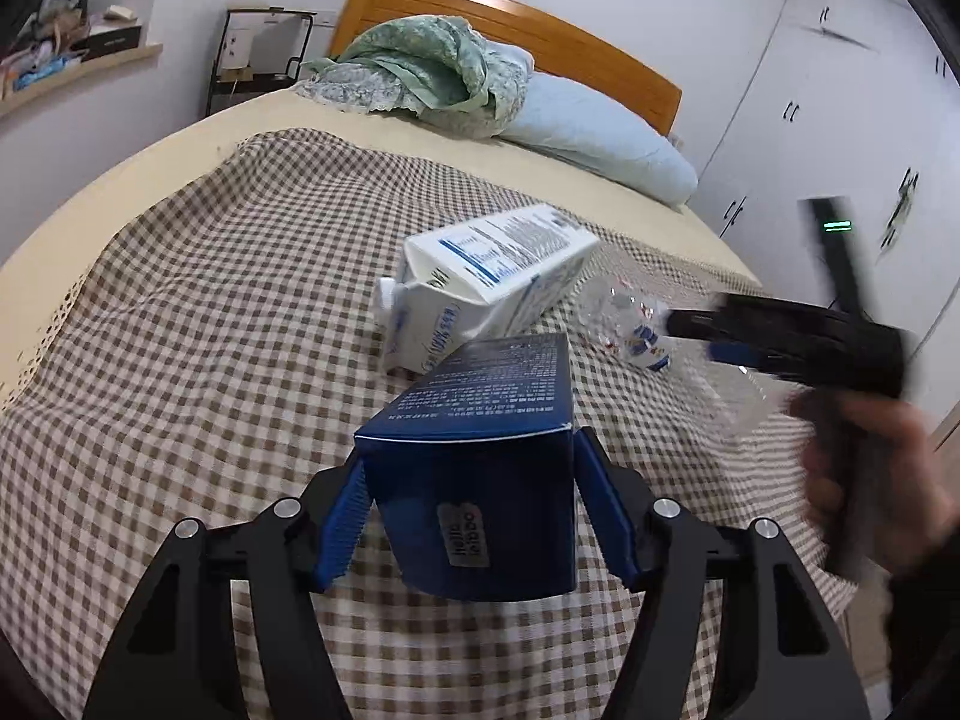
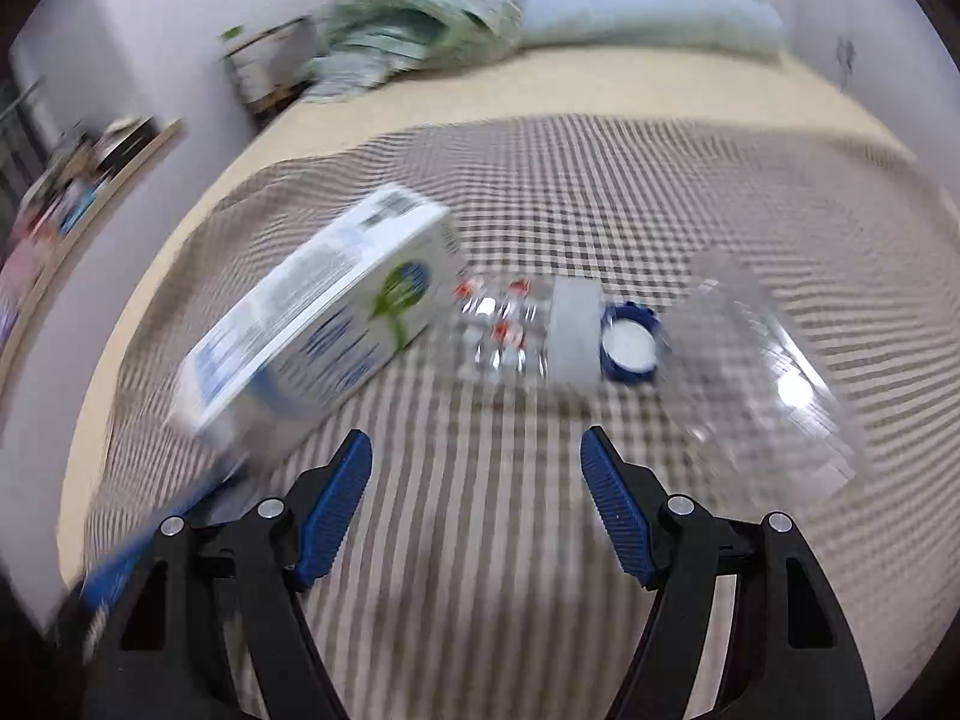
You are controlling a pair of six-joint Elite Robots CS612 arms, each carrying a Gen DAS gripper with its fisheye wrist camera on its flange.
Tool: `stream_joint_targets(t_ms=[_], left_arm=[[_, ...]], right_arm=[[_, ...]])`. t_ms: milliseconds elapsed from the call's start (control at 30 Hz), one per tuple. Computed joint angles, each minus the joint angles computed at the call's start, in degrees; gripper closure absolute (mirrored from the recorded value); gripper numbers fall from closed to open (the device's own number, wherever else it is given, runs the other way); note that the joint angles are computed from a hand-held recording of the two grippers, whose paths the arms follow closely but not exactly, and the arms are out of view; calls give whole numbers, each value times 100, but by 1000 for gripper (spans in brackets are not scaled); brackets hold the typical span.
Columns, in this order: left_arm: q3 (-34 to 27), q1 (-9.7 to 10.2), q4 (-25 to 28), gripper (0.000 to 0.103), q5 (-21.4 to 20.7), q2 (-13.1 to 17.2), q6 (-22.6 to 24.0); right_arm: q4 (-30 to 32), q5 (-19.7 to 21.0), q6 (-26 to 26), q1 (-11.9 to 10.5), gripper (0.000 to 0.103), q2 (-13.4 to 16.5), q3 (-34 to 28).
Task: Collect trash
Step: 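Grasp the dark blue box with the left gripper while the right grasps a clear cup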
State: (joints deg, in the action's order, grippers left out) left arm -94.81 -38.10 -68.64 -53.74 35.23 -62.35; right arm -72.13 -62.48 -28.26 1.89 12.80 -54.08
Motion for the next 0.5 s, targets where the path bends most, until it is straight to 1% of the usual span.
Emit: stream_joint_targets(t_ms=[33,67,100,133,200,233,267,300,333,367,400,433,467,500], left_arm=[[-35,10,32,41,10,10,48],[-43,26,65,41,0,6,64],[-86,40,110,41,-31,10,85],[-133,47,135,41,-52,27,100],[-176,93,76,41,-141,77,94],[-175,130,56,41,-213,82,76],[-184,145,26,41,-251,94,62],[-196,149,-4,41,-256,101,59],[-189,156,-31,41,-251,97,71],[-182,163,-46,41,-251,95,71],[-177,161,-51,41,-254,90,46],[-172,156,-45,41,-254,83,27],[-170,160,-49,41,-258,84,26],[-164,158,-45,41,-257,86,23]], right_arm=[[-371,-308,214,85,34,-72,307],[-644,-550,365,133,34,-75,397],[-1016,-699,594,164,34,-79,535],[-1165,-628,663,163,29,-122,687],[-1275,-324,766,131,24,-204,905],[-1314,-154,769,123,24,-280,1073],[-1321,-73,765,114,24,-312,1137],[-1297,116,787,101,24,-354,1231],[-1112,451,777,74,27,-423,1366],[-925,709,716,61,37,-474,1459],[-640,916,617,56,62,-515,1510],[-345,1160,536,43,77,-532,1515],[-188,1286,504,41,98,-501,1411],[-84,1311,445,48,100,-407,1179]])
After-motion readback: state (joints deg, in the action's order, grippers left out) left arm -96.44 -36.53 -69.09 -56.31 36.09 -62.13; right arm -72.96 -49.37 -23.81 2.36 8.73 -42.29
